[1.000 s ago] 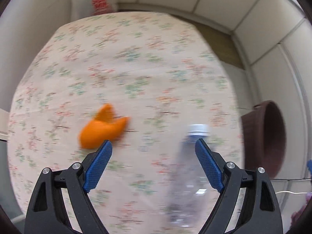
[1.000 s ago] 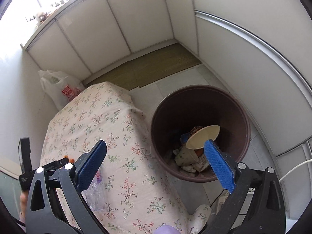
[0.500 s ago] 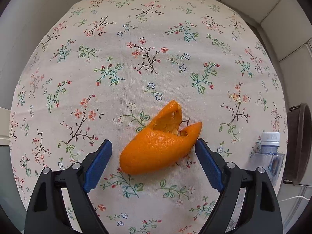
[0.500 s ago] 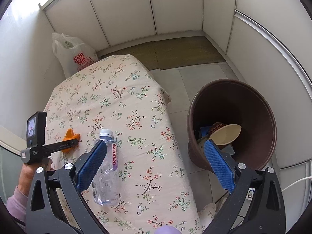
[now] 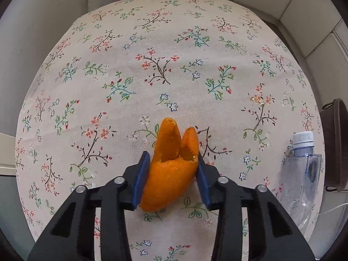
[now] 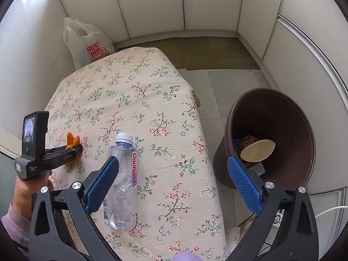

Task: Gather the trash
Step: 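Return both tools to the table and grasp the second orange peel with the left tool, then lift the orange peel with the left tool while the right tool grasps the clear water bottle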

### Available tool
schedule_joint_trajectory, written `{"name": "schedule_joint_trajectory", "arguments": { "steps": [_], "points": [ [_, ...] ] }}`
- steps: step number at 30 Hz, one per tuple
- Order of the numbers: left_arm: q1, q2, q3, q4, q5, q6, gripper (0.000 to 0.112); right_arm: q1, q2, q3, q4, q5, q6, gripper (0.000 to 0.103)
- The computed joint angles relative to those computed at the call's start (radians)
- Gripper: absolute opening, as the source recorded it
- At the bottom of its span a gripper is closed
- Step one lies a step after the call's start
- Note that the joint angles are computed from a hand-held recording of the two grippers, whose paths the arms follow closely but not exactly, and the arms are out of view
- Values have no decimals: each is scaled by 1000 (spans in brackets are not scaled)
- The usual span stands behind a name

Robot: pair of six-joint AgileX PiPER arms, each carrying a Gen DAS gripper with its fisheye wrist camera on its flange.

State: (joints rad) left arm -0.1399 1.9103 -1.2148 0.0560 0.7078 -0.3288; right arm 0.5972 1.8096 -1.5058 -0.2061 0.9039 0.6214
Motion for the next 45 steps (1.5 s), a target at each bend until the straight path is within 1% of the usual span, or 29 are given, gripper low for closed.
{"name": "schedule_joint_trajectory", "arguments": {
  "steps": [3,6,8,10,11,12,13,15,17,18,20,21,23,24,26,27,29,31,33,34,35,36,38,42,45],
  "points": [
    [17,-80,101,-44,-42,15,25,1,23,-22,61,4,-34,96],
    [41,-200,225,-100,-78,44,23,-1,74,-67,165,25,-102,96],
    [79,-299,304,-141,-82,75,23,9,120,-111,196,48,-118,96],
    [112,-420,367,-149,-63,54,23,27,175,-165,207,77,-120,96],
    [145,-490,396,-167,-41,70,23,34,200,-189,213,89,-122,96],
    [153,-533,386,-164,-9,48,23,41,230,-219,222,104,-121,96],
    [188,-606,410,-183,14,64,23,45,252,-240,227,115,-118,96],
    [291,-732,441,-266,61,155,23,56,303,-291,241,136,-109,96],
    [328,-813,437,-295,89,158,23,62,343,-328,265,147,-104,96],
    [370,-860,453,-326,93,189,23,66,361,-343,277,153,-101,96],
    [443,-887,465,-416,69,272,23,82,403,-382,282,170,-80,96],
    [480,-898,474,-459,69,314,23,89,419,-398,276,177,-70,96],
    [577,-895,492,-575,104,431,23,110,455,-442,251,200,-39,96],
    [597,-876,497,-608,108,458,23,120,473,-462,240,210,-27,96],
    [600,-863,500,-626,104,478,23,139,506,-501,218,232,-10,96],
    [588,-863,501,-628,89,477,23,144,518,-514,213,239,-8,96],
    [598,-885,495,-649,97,502,23,159,540,-539,201,253,-2,95],
    [617,-900,489,-681,112,542,23,174,559,-557,178,265,5,89],
    [622,-914,485,-692,119,560,23,186,575,-569,158,275,7,70],
    [622,-919,481,-693,123,562,23,194,578,-570,142,276,10,70],
    [624,-920,479,-696,128,566,23,205,575,-563,114,265,13,61],
    [629,-919,479,-702,133,573,23,212,573,-561,97,261,13,58],
    [641,-913,487,-712,134,590,23,208,555,-526,123,222,-1,57],
    [655,-902,499,-725,133,602,23,207,533,-481,138,175,-10,57],
    [660,-895,506,-734,129,609,23,196,492,-419,169,126,-19,55]
  ]
}}
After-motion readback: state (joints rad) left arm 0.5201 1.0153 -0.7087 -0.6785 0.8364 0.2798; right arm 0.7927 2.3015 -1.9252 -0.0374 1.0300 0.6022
